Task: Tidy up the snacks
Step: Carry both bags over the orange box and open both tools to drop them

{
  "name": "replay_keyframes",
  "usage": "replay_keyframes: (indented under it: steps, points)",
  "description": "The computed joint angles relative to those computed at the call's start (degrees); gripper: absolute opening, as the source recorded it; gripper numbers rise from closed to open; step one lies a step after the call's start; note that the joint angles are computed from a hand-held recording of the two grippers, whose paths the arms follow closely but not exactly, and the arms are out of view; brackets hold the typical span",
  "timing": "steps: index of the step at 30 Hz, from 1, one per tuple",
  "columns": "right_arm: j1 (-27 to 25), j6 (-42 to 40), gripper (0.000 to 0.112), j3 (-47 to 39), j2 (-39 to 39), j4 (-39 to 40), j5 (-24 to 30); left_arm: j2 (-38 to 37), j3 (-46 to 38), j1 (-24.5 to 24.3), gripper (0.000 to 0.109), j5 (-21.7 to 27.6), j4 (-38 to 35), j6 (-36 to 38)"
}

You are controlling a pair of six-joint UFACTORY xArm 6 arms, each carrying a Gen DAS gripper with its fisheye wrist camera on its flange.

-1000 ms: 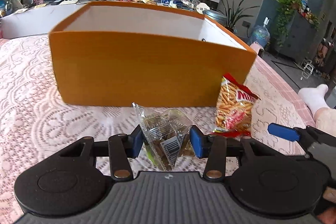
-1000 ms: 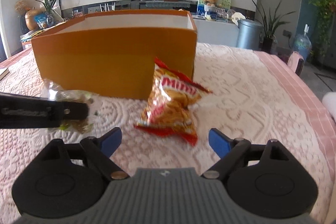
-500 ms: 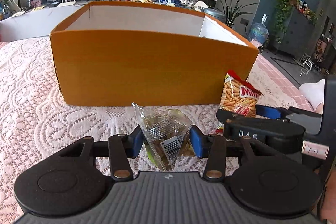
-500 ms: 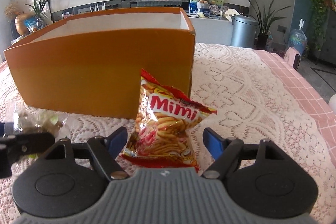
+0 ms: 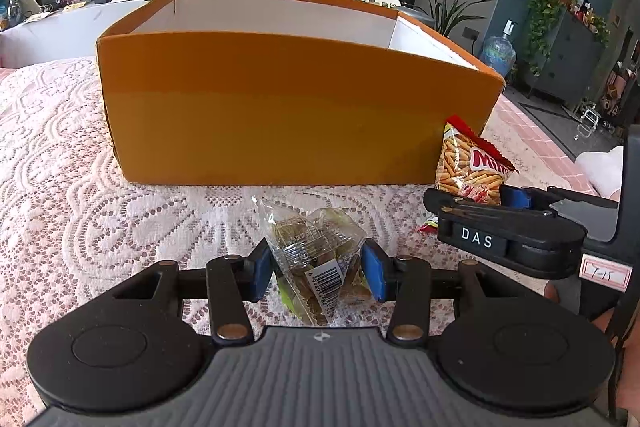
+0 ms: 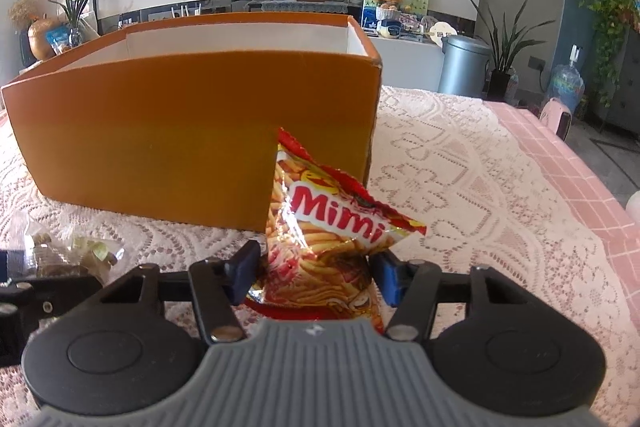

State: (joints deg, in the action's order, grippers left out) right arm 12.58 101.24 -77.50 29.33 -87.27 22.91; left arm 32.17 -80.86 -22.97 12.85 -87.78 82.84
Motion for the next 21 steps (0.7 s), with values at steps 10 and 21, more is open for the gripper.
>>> replay_keyframes:
  steps: [10, 21]
  points:
    - [1.7, 3.33, 0.053, 6.18, -7.02, -3.48, 1.02, -4.82, 3.18, -0.63, 0.053, -1.81, -2.38, 0.93]
    - [2.8, 7.54, 0.053, 13.14, -18.11, -10.47, -4.09, -11.96, 7.11, -0.69, 0.053, -4.2, -0.56, 1.12]
